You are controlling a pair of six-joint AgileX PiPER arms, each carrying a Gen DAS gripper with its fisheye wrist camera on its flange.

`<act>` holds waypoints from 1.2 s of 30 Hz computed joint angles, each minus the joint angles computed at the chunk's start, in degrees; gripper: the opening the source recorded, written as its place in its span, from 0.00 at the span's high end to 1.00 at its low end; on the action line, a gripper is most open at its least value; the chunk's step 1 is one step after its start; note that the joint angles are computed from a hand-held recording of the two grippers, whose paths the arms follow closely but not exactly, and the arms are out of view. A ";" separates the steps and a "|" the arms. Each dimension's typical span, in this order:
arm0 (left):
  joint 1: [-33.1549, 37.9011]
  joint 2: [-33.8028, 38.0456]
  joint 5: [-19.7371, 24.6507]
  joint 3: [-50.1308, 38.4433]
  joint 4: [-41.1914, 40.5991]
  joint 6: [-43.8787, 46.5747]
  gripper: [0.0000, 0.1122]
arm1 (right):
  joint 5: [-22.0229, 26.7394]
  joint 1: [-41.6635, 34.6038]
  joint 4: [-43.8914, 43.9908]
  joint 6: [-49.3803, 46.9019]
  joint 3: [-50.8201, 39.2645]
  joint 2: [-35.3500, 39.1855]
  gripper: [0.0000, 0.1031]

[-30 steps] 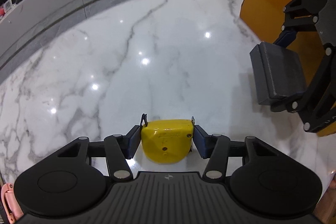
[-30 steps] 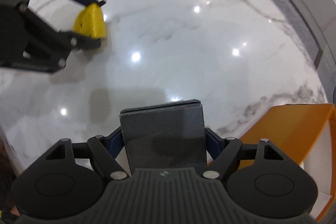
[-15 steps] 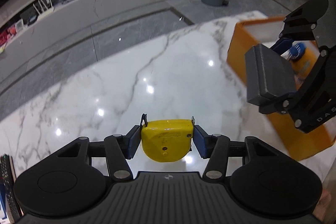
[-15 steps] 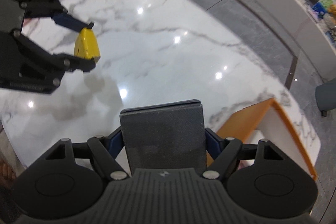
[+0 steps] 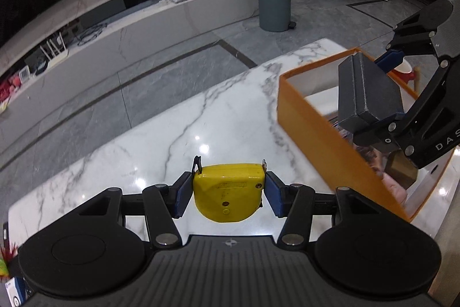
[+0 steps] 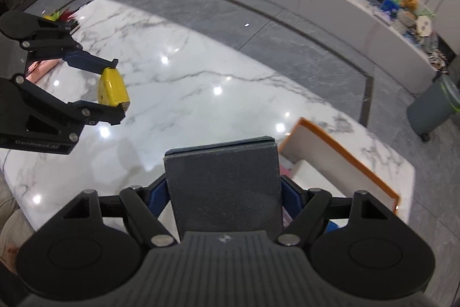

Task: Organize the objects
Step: 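Carry the tape measure with the left tool to the orange box while the right carries the grey box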

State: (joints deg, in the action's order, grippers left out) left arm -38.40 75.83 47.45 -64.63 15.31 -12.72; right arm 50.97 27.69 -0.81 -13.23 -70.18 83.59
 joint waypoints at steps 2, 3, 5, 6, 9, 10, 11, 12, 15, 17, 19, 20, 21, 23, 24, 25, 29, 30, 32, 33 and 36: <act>-2.06 0.18 0.58 -1.21 1.52 -1.52 0.45 | 0.05 -0.41 -1.43 1.16 1.58 -2.75 0.24; -3.27 0.30 0.96 -1.85 2.37 -2.45 0.45 | -0.03 -0.91 -1.58 1.54 2.54 -4.07 0.24; -5.72 0.35 1.62 -2.72 4.29 -4.52 0.45 | 0.07 -1.91 -1.46 1.67 4.22 -6.39 0.24; -7.03 0.56 2.00 -3.26 5.28 -5.54 0.45 | 0.57 -2.42 -1.54 1.63 4.77 -7.57 0.24; -10.40 1.07 2.74 -4.26 7.48 -8.13 0.45 | 0.71 -3.92 -1.96 2.33 6.95 -10.73 0.24; -11.51 1.15 3.06 -4.56 7.88 -8.90 0.45 | 0.74 -4.62 -1.72 2.31 7.55 -11.80 0.24; -12.76 1.32 3.30 -4.88 8.36 -9.82 0.45 | 0.67 -5.49 -1.32 2.25 8.19 -12.93 0.24; -13.93 1.73 3.42 -5.37 8.84 -10.58 0.45 | 0.60 -6.62 -0.71 2.15 8.84 -14.20 0.24; -17.63 3.39 3.87 -6.99 10.64 -12.77 0.45 | 0.47 -10.86 1.63 0.99 10.79 -17.79 0.24; -19.81 4.75 4.14 -8.27 11.68 -13.87 0.45 | 0.65 -14.47 4.14 -1.04 12.14 -19.94 0.24; -21.33 6.26 3.79 -9.49 12.20 -14.73 0.45 | 0.96 -18.84 7.38 -4.28 13.64 -21.90 0.24; -21.87 7.10 3.49 -10.12 12.26 -14.89 0.45 | 1.00 -20.95 8.85 -5.90 14.45 -22.66 0.24; -22.23 7.67 3.06 -10.35 12.40 -14.98 0.45 | 1.00 -23.01 10.11 -7.50 15.35 -23.33 0.24; -23.20 9.48 2.80 -11.82 12.65 -15.39 0.45 | 0.81 -26.52 12.09 -10.97 17.13 -24.11 0.24; -23.30 10.19 2.64 -12.47 12.44 -15.13 0.45 | 0.61 -28.18 12.83 -12.64 18.11 -24.22 0.24; -23.58 10.79 2.58 -12.95 12.51 -14.96 0.45 | 0.24 -29.49 13.31 -13.92 19.03 -24.13 0.24; -25.08 14.05 2.66 -14.69 12.68 -13.13 0.45 | -0.01 -35.00 15.15 -19.36 21.52 -22.52 0.24; -25.10 14.88 2.16 -14.73 12.40 -12.93 0.45 | -0.33 -35.94 15.17 -20.06 22.06 -21.85 0.24; -24.94 16.30 0.78 -14.46 11.71 -12.87 0.45 | -0.97 -37.39 15.51 -21.63 23.16 -20.74 0.24; -24.62 17.27 -0.40 -14.40 10.96 -12.73 0.45 | -1.27 -37.59 15.26 -22.10 23.63 -19.87 0.24; -24.25 19.89 -3.70 -14.37 9.19 -12.64 0.45 | -2.74 -36.76 13.67 -22.15 24.80 -17.85 0.24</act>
